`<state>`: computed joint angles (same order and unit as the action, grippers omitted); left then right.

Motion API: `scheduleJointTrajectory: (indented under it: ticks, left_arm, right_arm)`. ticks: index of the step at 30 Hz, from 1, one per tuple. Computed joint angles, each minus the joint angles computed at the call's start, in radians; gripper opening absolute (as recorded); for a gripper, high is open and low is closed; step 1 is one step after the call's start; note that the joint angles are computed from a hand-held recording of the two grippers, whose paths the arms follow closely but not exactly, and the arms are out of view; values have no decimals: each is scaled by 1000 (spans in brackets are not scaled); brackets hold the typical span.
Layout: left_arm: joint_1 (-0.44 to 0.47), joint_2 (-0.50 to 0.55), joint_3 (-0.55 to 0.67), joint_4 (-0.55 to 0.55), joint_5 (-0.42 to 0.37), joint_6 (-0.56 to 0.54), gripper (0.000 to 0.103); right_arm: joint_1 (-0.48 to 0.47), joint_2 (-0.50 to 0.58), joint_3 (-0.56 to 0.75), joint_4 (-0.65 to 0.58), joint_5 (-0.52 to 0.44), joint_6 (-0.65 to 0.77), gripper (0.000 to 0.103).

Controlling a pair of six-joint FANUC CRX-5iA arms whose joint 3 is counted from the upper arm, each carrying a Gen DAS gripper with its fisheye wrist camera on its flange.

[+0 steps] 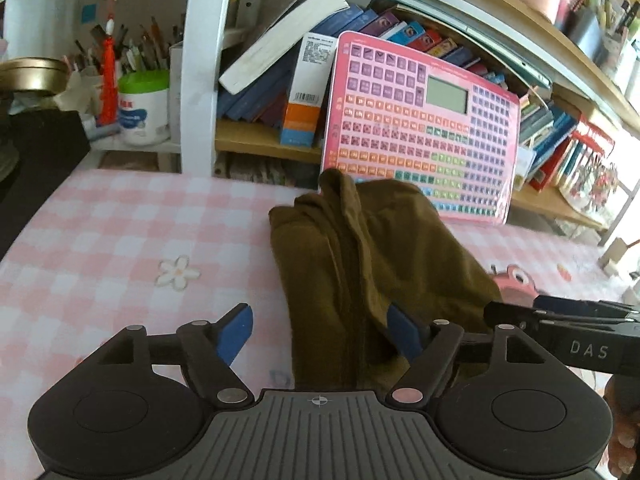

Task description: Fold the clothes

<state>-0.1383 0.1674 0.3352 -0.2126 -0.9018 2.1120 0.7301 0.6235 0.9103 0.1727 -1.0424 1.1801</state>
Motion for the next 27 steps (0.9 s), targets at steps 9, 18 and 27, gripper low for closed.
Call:
scheduleJointTrajectory:
  ticks: [9,18,27]
  left_arm:
    - [-68,-32,-23,-67,-75,53,80]
    - [-107,-45,-27,-84,-114,65,81]
    - [-129,-46,-25,-78,-134,49,81]
  right_arm:
    - [32,-113,-202,69,47,-74,79]
    - [55,-192,-336,116,82,-138,83]
    - [68,-229,-398,146,83,-187,84]
